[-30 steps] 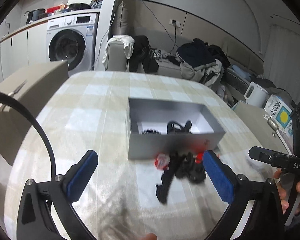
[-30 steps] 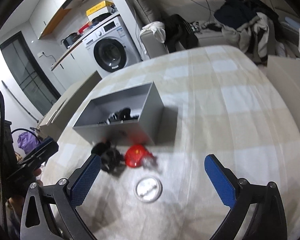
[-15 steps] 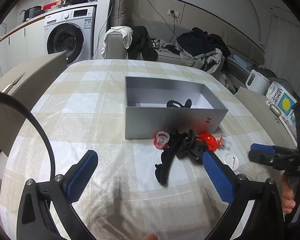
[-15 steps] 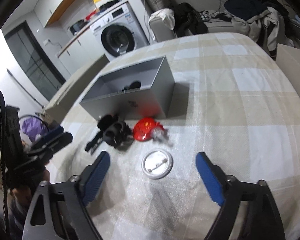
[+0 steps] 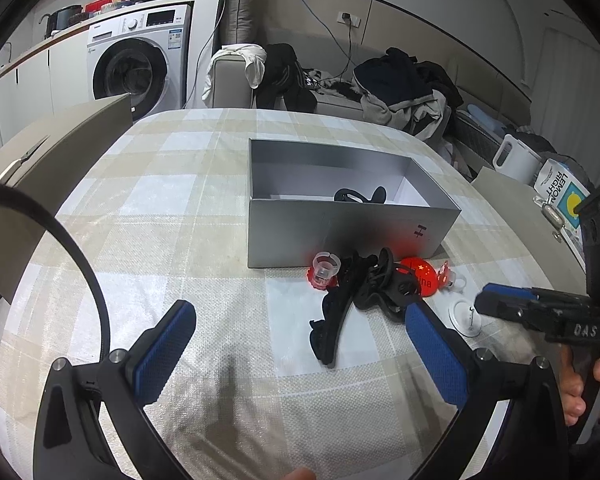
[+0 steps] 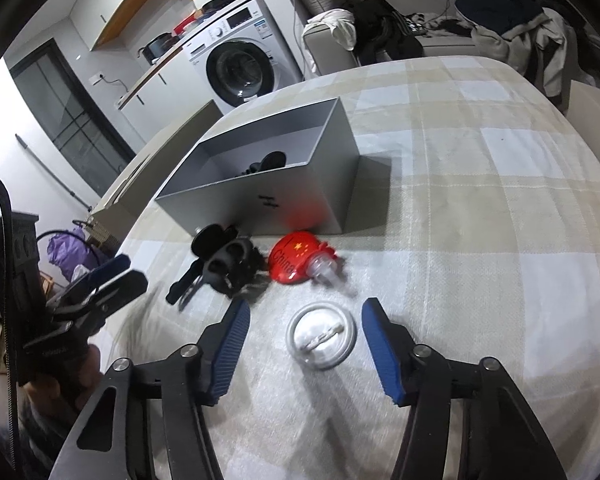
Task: Organize jewelry
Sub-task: 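Withdraw both tools and move the right tool toward the red ball, then close the right tool around the red ball while the left tool grasps the black claw clip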
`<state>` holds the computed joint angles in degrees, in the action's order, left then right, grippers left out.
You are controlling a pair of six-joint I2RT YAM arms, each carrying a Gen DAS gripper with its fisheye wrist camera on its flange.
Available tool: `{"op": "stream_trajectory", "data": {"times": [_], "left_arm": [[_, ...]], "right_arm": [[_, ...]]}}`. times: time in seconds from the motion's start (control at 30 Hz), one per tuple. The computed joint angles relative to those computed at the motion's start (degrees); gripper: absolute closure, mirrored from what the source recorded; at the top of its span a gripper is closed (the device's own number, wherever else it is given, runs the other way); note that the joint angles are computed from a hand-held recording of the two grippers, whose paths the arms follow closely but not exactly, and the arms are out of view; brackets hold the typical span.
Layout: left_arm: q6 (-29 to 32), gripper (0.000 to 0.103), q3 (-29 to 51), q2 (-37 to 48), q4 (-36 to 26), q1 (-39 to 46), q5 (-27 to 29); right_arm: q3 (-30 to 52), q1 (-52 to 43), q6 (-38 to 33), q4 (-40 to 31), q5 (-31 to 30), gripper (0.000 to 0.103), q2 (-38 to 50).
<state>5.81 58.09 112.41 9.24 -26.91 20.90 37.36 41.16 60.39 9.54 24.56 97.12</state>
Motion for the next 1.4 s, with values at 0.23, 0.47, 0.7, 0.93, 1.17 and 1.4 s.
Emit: {"op": "stream_trajectory", "data": {"times": [0.23, 0.47, 0.7, 0.93, 1.17, 1.4], "left_arm": [[0.0, 0.001, 0.5, 0.3, -0.4, 0.0, 0.0], [-0.2, 0.001, 1.6, 1.0, -0.9, 0.0, -0.2], [-0.2, 0.001, 2.6, 1.7, -1.5, -0.3, -0.2], [0.1, 0.001, 3.7, 2.6, -2.6, -0.9, -0.6], [0.4, 0.001, 4.6, 3.5, -3.7, -1.1, -0.6], [0.5, 0.001, 5.4, 3.9, -4.7, -1.2, -0.9]], "right_arm": [[1.9, -2.2, -2.1, 0.1, -1.6, 0.058, 1.9], [3.4, -3.1, -2.9, -0.4, -2.1, 0.058, 3.7], [5.3, -2.9, -4.1, -2.1, -1.7, 0.059, 4.7], [8.9, -1.9, -5.8, -6.5, 0.8, 0.063, 6.7], [10.3, -1.7, -6.5, -8.9, 1.9, 0.072, 7.4], [7.9, -1.2, -7.7, -5.8, 2.0, 0.082, 5.6]]}}
